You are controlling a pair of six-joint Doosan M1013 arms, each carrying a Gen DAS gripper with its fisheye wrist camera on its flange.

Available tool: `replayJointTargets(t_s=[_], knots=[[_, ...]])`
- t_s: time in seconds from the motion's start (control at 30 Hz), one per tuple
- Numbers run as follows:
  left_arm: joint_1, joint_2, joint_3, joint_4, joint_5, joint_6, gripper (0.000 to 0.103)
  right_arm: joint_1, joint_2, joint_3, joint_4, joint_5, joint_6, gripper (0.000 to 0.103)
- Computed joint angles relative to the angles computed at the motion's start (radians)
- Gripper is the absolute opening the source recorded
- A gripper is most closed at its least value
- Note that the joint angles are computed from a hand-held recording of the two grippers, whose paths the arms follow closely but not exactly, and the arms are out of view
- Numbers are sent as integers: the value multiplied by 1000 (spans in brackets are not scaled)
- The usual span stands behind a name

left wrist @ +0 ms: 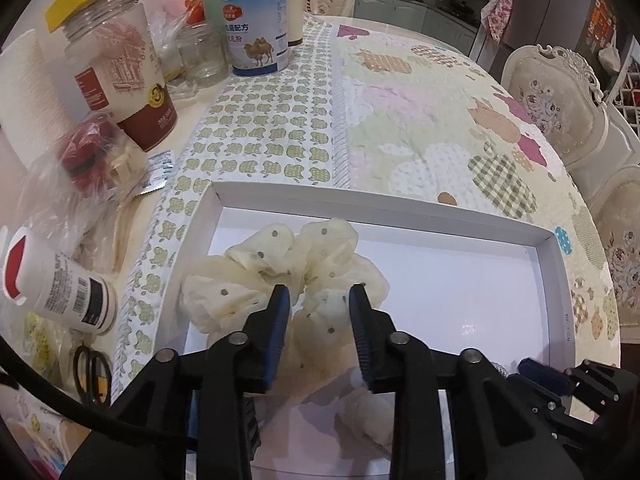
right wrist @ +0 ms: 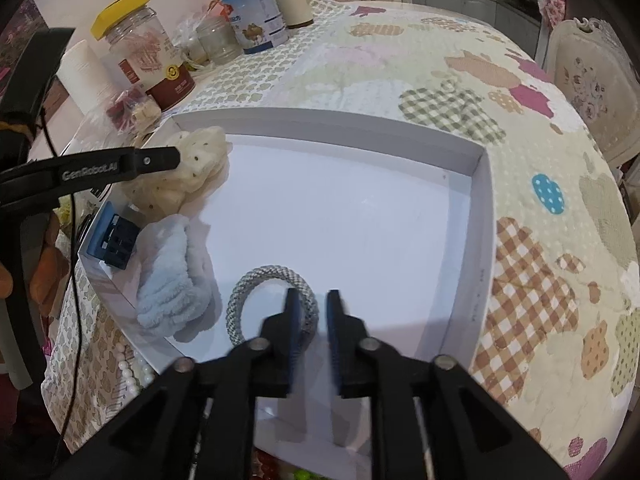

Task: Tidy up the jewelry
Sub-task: 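Lower scrunchie and bracelet into the white tray and open both grippers, then withdraw both grippers from the tray toward the remaining jewelry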

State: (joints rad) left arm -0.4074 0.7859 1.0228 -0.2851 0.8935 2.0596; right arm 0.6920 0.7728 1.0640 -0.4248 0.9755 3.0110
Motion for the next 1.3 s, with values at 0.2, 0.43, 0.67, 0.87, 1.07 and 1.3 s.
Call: replayJointTargets(t_s=[0.2,0.43,0.67,0.87,1.07,1.3], knots=[[3,-28,33,2,-25,4,26,11,-18,15,-39,-7,39,38],[8,-78,99,-4,-86,11,26,31,-33,14,-99,12,89,42],[18,-137,181,-11,-134,0,26,53,-42,5,-150,48,121,51],[26,-191,259,-7,-179,-15,26,75,-54,10,-185,65,139,52],[31,-237,327,-16,-208,-13,26,97,-70,27,-211,81,169,54],[36,-287,400,-25,-240,-6,26,122,-83,38,-223,97,173,56]])
